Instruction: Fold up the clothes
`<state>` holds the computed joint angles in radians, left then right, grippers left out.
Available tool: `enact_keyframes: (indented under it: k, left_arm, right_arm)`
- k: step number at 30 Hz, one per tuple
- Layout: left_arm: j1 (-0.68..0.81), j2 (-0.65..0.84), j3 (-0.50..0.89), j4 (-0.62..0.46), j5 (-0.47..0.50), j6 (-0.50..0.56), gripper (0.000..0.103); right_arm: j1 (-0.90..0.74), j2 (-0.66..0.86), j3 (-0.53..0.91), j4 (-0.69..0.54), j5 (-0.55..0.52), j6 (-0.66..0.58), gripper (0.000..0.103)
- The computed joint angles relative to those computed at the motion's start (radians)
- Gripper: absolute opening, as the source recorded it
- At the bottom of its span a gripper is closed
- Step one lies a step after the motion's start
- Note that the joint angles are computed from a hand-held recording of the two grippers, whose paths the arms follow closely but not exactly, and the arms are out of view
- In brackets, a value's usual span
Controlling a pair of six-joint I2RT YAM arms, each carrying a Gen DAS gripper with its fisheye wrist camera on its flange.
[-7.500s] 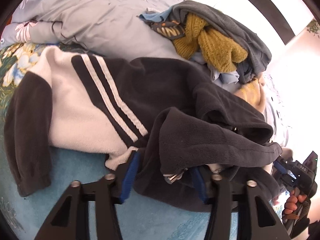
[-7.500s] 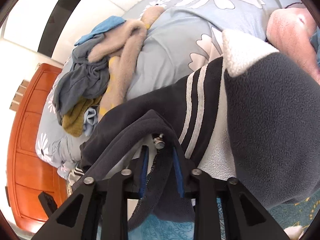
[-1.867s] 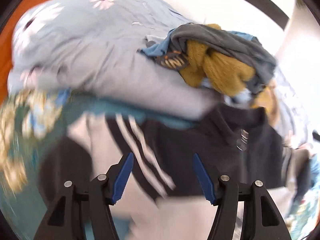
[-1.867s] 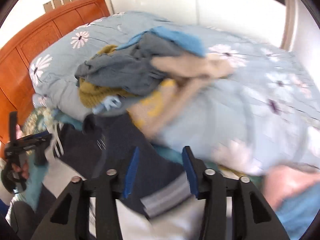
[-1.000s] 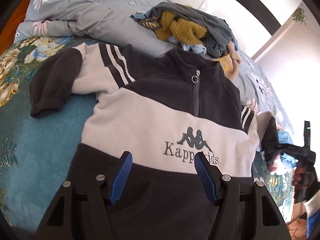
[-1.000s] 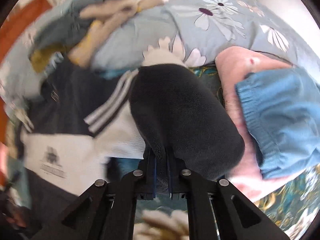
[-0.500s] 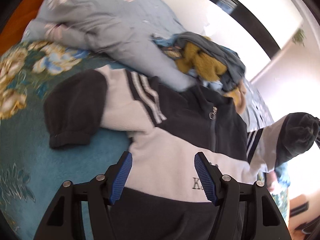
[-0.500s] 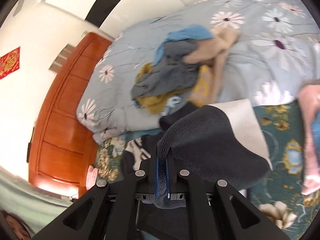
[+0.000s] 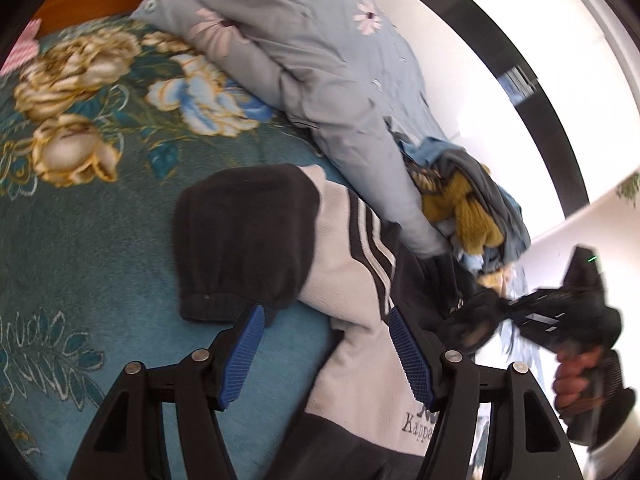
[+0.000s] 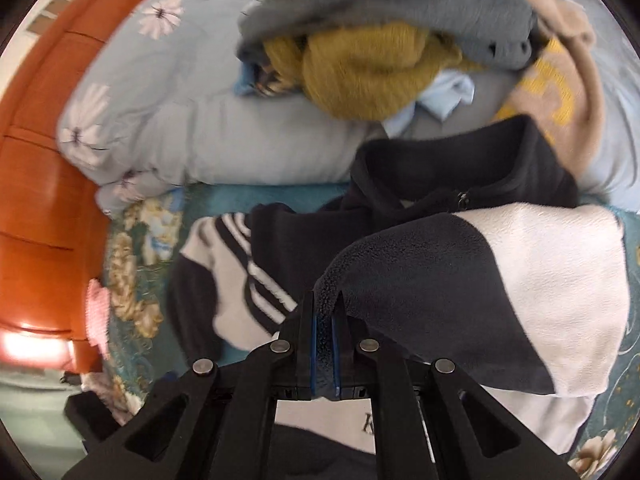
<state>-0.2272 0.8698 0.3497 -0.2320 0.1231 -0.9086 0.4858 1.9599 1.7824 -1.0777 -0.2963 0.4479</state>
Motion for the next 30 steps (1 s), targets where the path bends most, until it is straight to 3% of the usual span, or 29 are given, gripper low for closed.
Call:
enact_keyframes:
  k: [11, 14, 16, 22, 25, 28, 30]
  left_arm:
    - [0.208, 0.089, -0.052, 0.049, 0.111, -0.045, 0.069]
    - [0.280, 0.086, -0.089, 0.083, 0.172, -0.058, 0.069]
    - [0.312, 0.084, -0.108, 0.102, 0.201, -0.066, 0.069]
    - [0.388, 0.138, -0.205, 0.297, 0.338, -0.164, 0.069]
    - [0.376, 0.160, -0.210, 0.328, 0.333, -0.181, 0.069]
    - [0.305, 0.113, -0.146, 0.165, 0.203, -0.142, 0.069]
    - [0.218, 0.055, -0.081, 0.023, 0.061, -0.096, 0.069]
  right_arm:
    - [0.031, 0.135, 0.000, 0.095, 0.085, 0.076, 0.008]
    - [0.027, 0.125, -0.023, 0.122, 0.058, 0.058, 0.030]
    - [0.023, 0.074, -0.078, 0.170, 0.012, 0.033, 0.057]
    - [0.013, -0.204, -0.325, 0.252, -0.006, -0.118, 0.065]
    - [-0.013, -0.337, -0.454, 0.232, 0.005, -0.185, 0.065]
    - [-0.068, -0.440, -0.564, 0.196, -0.014, -0.217, 0.065]
    - [-0.115, -0.487, -0.618, 0.181, -0.042, -0.232, 0.065]
